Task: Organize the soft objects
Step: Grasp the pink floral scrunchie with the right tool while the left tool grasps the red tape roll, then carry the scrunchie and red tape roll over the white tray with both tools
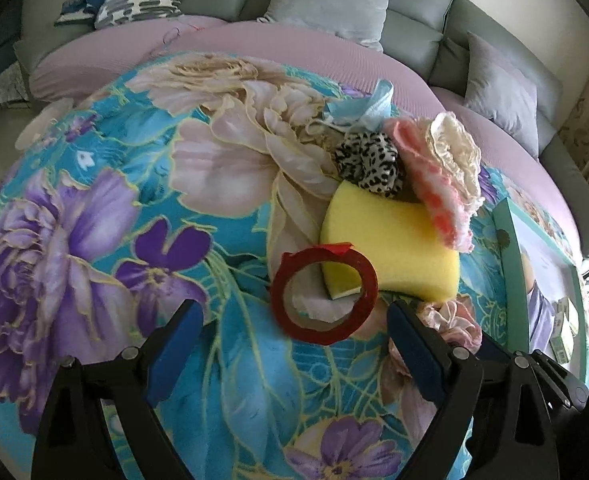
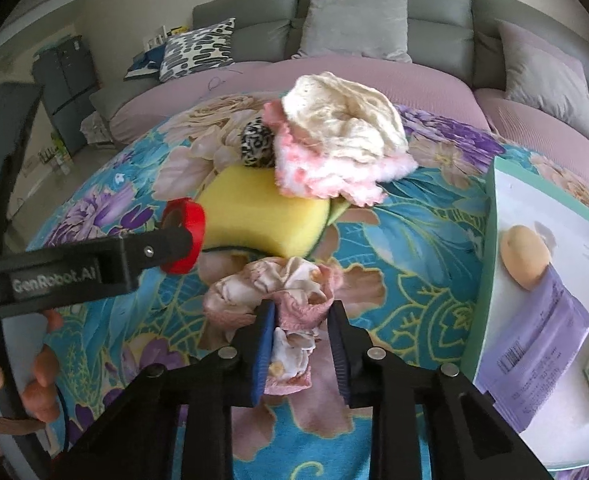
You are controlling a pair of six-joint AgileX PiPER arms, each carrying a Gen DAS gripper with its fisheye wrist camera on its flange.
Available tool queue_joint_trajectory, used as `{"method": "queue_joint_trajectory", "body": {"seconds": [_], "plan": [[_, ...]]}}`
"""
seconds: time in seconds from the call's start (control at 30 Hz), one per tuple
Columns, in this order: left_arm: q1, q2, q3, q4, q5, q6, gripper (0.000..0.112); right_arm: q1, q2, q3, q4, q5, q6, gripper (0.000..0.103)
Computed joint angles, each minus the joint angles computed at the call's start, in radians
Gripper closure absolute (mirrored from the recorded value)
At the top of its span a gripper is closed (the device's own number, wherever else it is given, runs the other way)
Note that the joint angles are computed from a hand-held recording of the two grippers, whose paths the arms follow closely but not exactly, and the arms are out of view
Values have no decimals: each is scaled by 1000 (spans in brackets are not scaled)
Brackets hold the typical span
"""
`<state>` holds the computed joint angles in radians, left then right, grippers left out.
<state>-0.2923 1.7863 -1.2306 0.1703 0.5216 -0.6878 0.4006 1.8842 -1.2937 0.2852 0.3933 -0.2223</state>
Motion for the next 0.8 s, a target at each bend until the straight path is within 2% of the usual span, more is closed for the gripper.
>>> {"method": "queue_joint_trajectory", "body": {"seconds": [0.03,0.33,0.5,0.63,0.7,0.8], "plan": [[3,8,-4,-16,-6,15,19,-4,-1,0,14,2,-13,81],[4,23,4,-4,-55,3,22,-12,3,-6,97,22,-92,91],[14,41,-11,-36,-63,43,38,-21,-3,-1,151,32,-139,95],[24,41,-2,-97,-92,105,46,-15,-5,2,147,29,-141,96],[26,43,1,-128,-102,138,53,-14,-4,2,144,28,-133,96],[25,45,-1,-133,-104,150,54,-16,-2,2,149,29,-134,96]]}}
